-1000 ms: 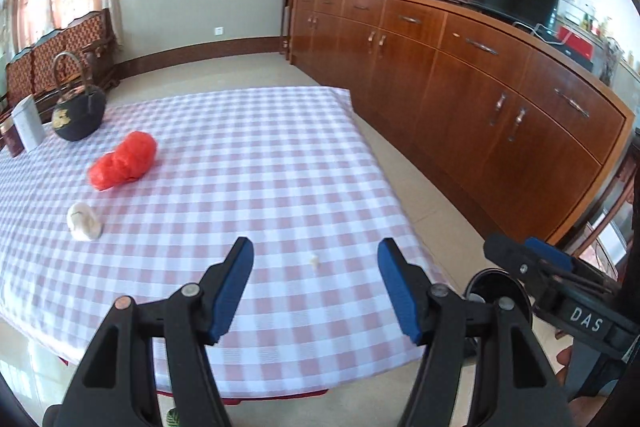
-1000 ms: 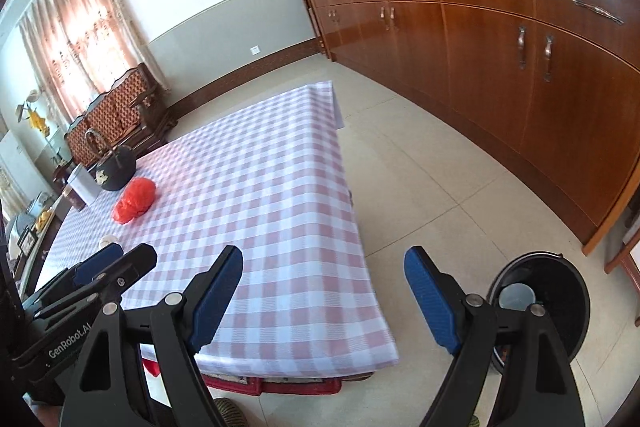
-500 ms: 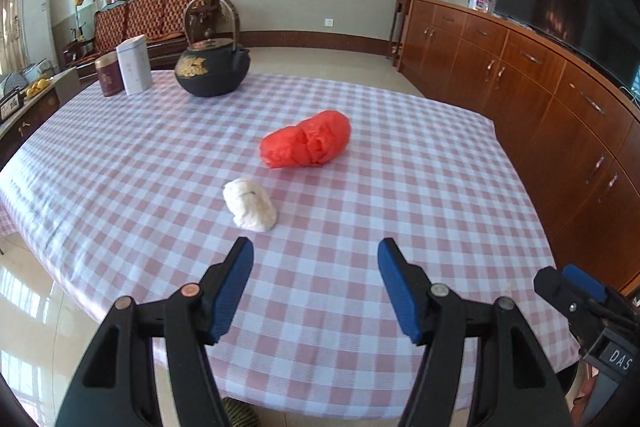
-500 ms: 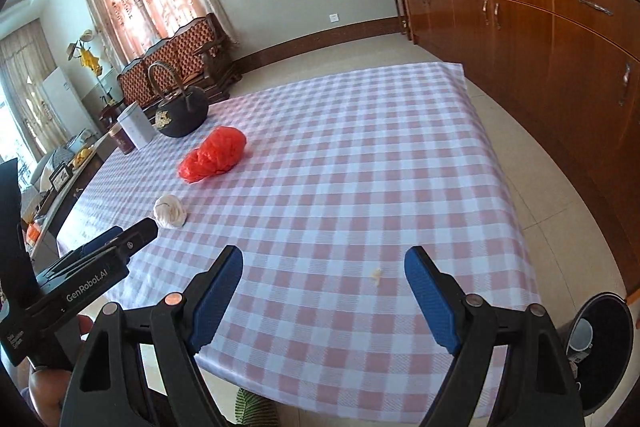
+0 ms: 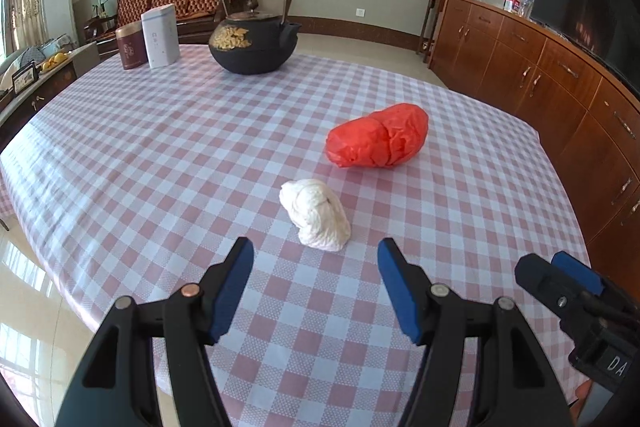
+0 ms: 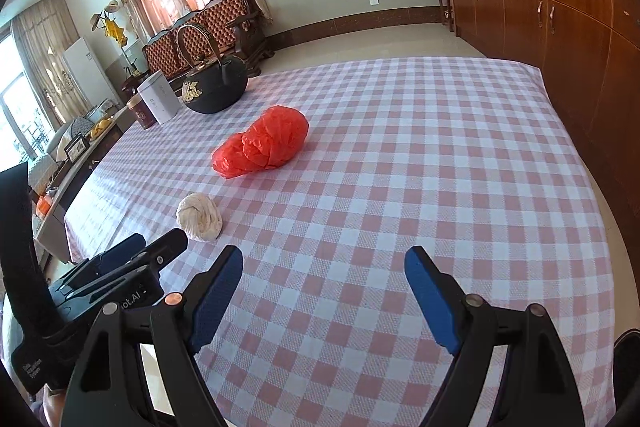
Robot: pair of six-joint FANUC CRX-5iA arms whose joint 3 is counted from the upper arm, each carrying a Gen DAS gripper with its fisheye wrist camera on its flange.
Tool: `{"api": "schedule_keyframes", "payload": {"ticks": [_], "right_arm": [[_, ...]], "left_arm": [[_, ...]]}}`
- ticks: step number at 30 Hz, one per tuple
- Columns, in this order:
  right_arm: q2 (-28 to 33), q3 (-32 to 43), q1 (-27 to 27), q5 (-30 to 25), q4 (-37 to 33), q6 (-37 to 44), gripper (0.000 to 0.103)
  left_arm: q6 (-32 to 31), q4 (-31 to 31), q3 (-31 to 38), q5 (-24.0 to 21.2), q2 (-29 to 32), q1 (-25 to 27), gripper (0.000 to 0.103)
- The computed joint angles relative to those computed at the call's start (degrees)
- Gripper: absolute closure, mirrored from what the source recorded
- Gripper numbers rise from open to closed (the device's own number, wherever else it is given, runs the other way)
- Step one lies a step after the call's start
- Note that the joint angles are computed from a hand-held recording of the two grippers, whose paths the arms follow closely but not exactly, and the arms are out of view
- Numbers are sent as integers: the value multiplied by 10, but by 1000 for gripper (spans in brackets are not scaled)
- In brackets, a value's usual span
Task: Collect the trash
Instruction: 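Return both tools to the table toward the white cloth and red bag, then grasp the white cloth with the left tool while the right tool grasps the red plastic bag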
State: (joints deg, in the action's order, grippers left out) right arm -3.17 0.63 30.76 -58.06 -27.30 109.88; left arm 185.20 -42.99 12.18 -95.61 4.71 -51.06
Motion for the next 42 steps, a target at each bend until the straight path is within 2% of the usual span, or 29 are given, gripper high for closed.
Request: {"api": "schedule_keyframes", "payload": {"ticks": [8, 14, 26, 30, 42], "right_arm": [[46, 32, 21, 8, 7, -10, 18], [76, 56, 39, 10, 8, -11, 18], [123, 100, 79, 21, 11, -21, 18], [141, 117, 91, 27, 20, -34, 18], [207, 200, 97, -8, 18, -76, 14]], "left_arm": [[-9, 18, -37, 46, -13, 41, 37], [-15, 25, -59, 53, -24, 60, 46], [-15, 23, -104, 67, -62, 103, 46], [-35, 43, -121, 97, -81, 130, 46], [-62, 52, -139, 133, -99, 172, 46]]}}
